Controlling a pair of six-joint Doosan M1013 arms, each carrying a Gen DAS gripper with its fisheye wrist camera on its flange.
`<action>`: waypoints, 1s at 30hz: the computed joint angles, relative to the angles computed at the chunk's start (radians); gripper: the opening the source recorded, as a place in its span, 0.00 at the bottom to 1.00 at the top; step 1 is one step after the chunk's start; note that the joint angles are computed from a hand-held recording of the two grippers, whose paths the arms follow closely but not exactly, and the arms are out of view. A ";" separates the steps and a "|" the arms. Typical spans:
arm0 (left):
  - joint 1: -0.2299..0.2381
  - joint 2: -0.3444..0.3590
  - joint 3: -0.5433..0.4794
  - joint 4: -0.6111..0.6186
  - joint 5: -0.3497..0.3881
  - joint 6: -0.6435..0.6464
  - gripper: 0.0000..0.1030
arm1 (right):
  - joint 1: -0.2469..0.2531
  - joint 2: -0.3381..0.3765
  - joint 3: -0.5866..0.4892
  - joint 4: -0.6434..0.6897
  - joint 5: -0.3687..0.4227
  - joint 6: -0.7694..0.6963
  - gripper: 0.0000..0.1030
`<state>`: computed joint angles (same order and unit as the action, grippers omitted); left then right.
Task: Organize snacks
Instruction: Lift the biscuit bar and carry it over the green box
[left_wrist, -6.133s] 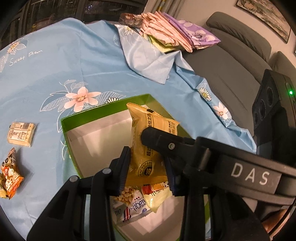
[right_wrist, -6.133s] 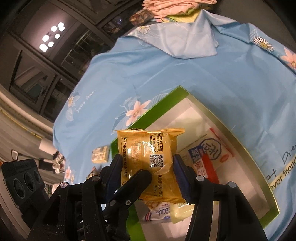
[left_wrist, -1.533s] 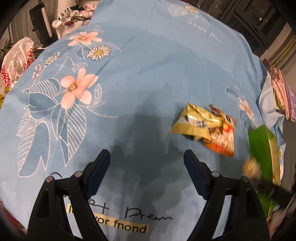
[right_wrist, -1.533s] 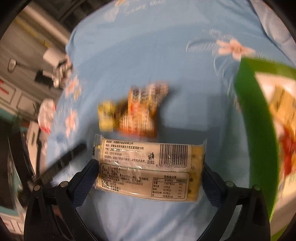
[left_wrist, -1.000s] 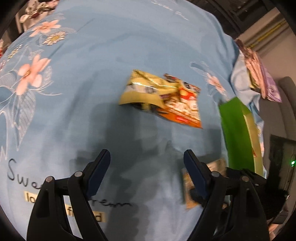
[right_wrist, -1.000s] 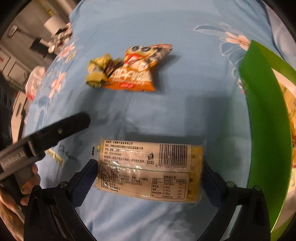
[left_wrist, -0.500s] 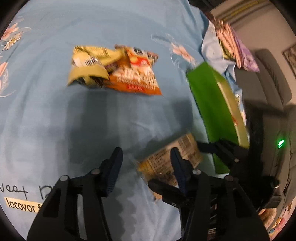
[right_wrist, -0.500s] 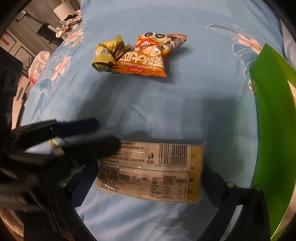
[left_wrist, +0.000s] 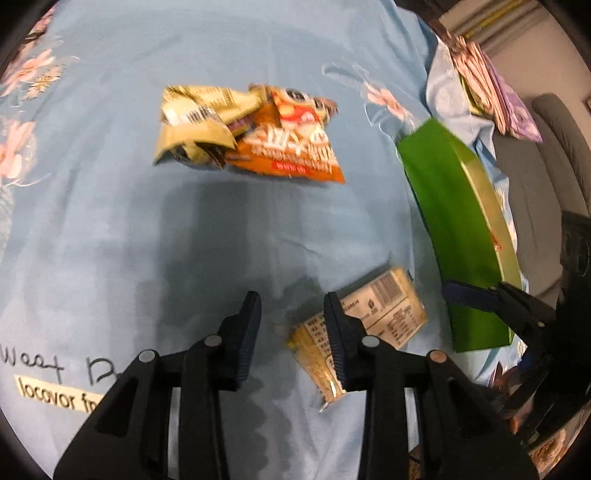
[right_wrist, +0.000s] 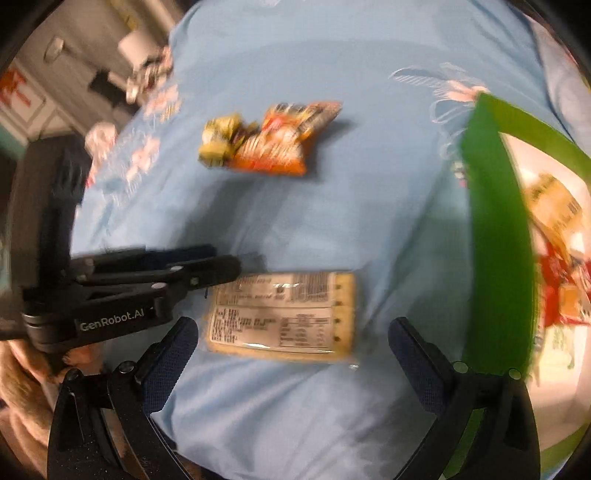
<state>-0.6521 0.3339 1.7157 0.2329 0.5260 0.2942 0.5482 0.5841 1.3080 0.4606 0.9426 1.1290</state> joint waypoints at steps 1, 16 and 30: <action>-0.005 -0.009 0.006 0.035 0.000 -0.052 0.32 | -0.013 -0.001 0.001 0.061 0.005 -0.025 1.00; -0.052 0.024 -0.054 -0.021 0.103 -0.112 0.36 | -0.015 0.066 -0.063 0.134 0.069 0.145 0.79; -0.082 0.050 -0.129 0.166 0.223 -0.225 0.34 | -0.029 0.026 -0.020 0.188 0.011 0.103 0.70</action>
<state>-0.7342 0.3837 1.5869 0.3993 0.7487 0.0689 0.5194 0.6098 1.2882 0.6486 0.9538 1.2316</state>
